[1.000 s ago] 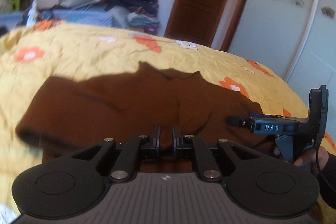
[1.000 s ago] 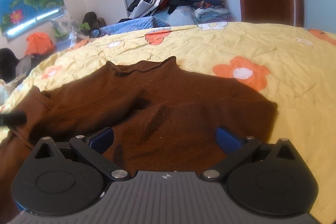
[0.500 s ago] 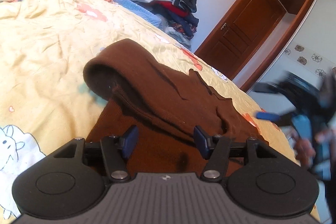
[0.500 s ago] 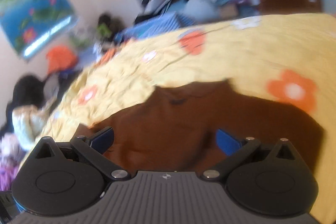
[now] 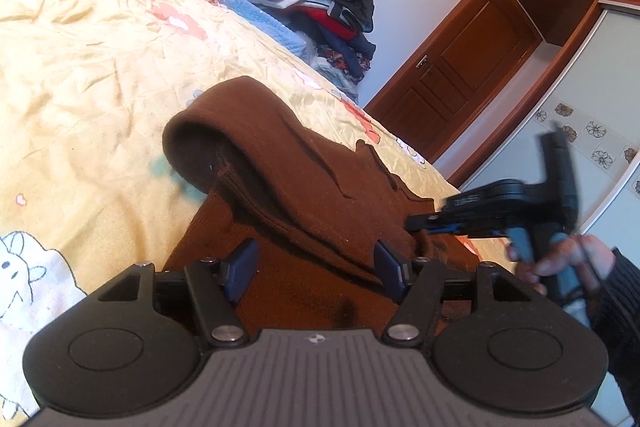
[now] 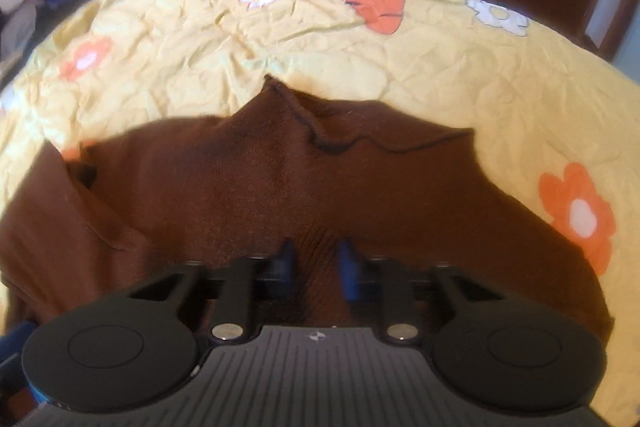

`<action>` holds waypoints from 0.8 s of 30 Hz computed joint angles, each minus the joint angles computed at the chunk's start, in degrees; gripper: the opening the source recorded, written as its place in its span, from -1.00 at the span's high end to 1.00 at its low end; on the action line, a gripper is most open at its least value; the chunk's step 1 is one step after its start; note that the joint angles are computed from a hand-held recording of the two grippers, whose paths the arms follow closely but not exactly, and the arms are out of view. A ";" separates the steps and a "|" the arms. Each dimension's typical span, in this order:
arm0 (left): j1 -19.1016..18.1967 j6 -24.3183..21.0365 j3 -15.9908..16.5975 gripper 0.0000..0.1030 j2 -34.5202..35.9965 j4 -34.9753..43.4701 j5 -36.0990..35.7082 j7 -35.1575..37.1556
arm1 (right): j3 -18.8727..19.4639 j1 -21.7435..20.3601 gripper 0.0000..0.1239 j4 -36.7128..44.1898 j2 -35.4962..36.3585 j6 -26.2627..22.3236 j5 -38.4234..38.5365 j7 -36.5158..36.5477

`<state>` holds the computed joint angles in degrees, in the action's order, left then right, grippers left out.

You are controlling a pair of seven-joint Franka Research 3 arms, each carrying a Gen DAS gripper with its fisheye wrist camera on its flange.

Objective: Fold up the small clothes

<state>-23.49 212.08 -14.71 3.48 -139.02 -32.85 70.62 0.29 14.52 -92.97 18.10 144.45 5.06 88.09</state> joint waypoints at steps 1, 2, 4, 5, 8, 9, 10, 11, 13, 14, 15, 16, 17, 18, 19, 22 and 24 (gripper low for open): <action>-0.03 0.12 -0.01 -0.25 -0.02 -0.06 -0.09 -0.05 | 1.52 -2.09 0.85 -1.60 -1.31 1.53 4.90 -3.04; -0.05 0.29 -0.03 -0.25 -0.06 -0.17 -0.17 -0.20 | 3.10 -4.15 0.85 -4.48 -3.62 3.83 10.55 -7.10; -0.06 0.56 -0.10 -0.25 -0.11 -0.28 -0.26 -0.52 | 5.99 -8.28 0.85 -11.94 -9.91 8.27 26.17 -19.59; 0.08 0.73 -0.11 -0.27 -0.13 -0.48 0.32 -1.13 | 6.30 -9.42 0.85 -15.16 -12.96 9.22 34.16 -25.92; 0.21 0.92 -0.09 -0.33 0.01 -0.41 1.02 -1.65 | 2.71 -10.60 0.71 -24.84 -22.01 5.63 48.99 -36.94; 0.28 0.97 -0.07 -0.36 0.08 -0.40 1.41 -1.88 | 0.86 -10.81 0.66 -26.83 -23.56 2.09 49.97 -36.83; 0.32 0.99 -0.04 -0.37 0.12 -0.39 1.74 -2.06 | -0.49 -10.96 0.34 -28.15 -24.16 0.09 48.53 -34.68; 0.25 0.87 -0.01 -0.38 0.14 -0.29 1.56 -1.77 | -1.35 -11.10 -0.05 -29.03 -24.38 -0.62 45.74 -30.80; -0.24 0.62 -0.03 -0.38 0.15 0.04 -0.17 0.07 | -2.81 -10.45 -0.04 -31.03 -25.20 1.38 48.37 -29.85; -0.69 0.48 -0.09 -0.38 0.21 0.43 -1.91 1.76 | -4.05 -10.11 -0.04 -30.90 -25.17 0.00 52.60 -31.52; -1.15 0.37 -0.14 -0.38 0.28 0.83 -3.77 3.57 | -4.95 -10.04 -0.04 -30.22 -24.74 -1.68 56.00 -31.94; -1.59 0.24 -0.18 -0.38 0.37 1.30 -5.59 5.36 | -5.32 -10.01 -0.04 -29.77 -24.39 -2.55 58.55 -32.47; -1.93 0.14 -0.22 -0.38 0.47 1.71 -7.01 6.74 | -5.25 -10.01 -0.04 -28.67 -23.49 -2.94 59.33 -32.26; -2.12 0.05 -0.23 -0.38 0.54 1.97 -7.88 7.60 | -4.91 -10.15 -0.04 -27.30 -22.38 -3.02 57.82 -30.47; -2.27 -0.03 -0.24 -0.38 0.62 2.21 -8.54 8.29 | -4.40 -10.30 -0.04 -25.78 -21.02 -3.04 54.68 -27.24; -2.65 -0.34 -0.21 -0.38 0.76 2.81 -10.20 10.20 | -3.06 -10.28 0.01 -22.43 -17.25 -3.95 49.39 -22.84; -2.85 -0.44 -0.21 -0.38 0.82 3.07 -11.05 11.17 | -2.10 -9.97 0.28 -22.38 -16.64 -3.41 48.67 -24.57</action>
